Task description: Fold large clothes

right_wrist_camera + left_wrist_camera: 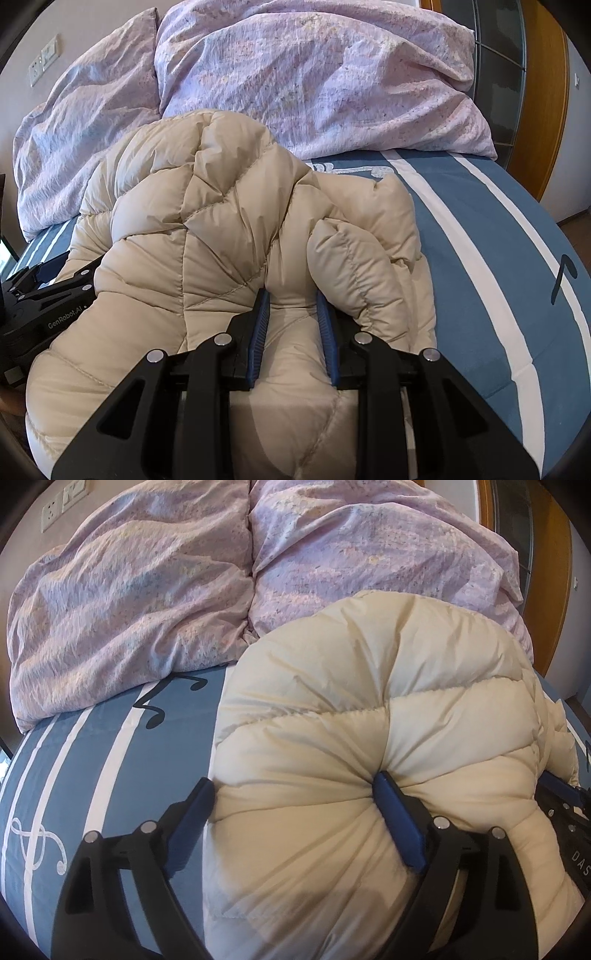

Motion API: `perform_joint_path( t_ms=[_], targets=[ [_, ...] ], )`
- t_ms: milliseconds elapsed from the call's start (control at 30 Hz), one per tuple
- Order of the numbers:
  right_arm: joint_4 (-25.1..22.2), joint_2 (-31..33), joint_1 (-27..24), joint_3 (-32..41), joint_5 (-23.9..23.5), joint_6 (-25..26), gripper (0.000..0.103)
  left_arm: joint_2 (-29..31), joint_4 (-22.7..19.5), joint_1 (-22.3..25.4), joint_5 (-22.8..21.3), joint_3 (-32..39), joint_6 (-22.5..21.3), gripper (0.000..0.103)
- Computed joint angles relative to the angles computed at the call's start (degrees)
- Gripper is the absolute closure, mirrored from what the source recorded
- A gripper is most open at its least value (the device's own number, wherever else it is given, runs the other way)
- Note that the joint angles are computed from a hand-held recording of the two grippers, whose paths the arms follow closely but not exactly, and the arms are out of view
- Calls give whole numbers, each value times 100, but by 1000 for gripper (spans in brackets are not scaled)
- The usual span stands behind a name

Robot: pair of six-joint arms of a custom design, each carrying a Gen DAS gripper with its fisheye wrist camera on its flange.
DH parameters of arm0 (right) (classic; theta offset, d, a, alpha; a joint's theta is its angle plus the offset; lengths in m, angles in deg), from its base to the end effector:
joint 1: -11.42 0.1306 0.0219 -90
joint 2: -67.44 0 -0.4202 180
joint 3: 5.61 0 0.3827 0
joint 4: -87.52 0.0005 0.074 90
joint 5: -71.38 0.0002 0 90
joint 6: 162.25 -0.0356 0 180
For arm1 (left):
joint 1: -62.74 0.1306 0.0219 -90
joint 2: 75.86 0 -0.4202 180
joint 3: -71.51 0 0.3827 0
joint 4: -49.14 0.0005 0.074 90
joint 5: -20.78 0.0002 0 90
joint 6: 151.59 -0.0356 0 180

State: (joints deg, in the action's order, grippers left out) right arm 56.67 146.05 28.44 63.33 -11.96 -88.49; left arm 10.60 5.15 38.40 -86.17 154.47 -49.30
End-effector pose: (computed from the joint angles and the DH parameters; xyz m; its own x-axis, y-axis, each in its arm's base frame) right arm 0.3831 0.1124 0.4070 -0.6542 0.0902 -0.7509 -0.0244 0.9898 0.1402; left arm 0.4148 -0.1768 0.4468 -0.7020 0.0941 -0.7060 0.0669 0.9956 0.0662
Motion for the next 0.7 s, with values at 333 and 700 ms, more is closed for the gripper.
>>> perform_joint_path(
  t_ms=[333, 700],
  targets=[
    [23, 10, 20, 8, 90, 37, 75, 15, -19, 72, 104, -2, 152, 9],
    [37, 18, 29, 9, 99, 48, 75, 31, -35, 47, 11, 11, 148, 8]
  ],
)
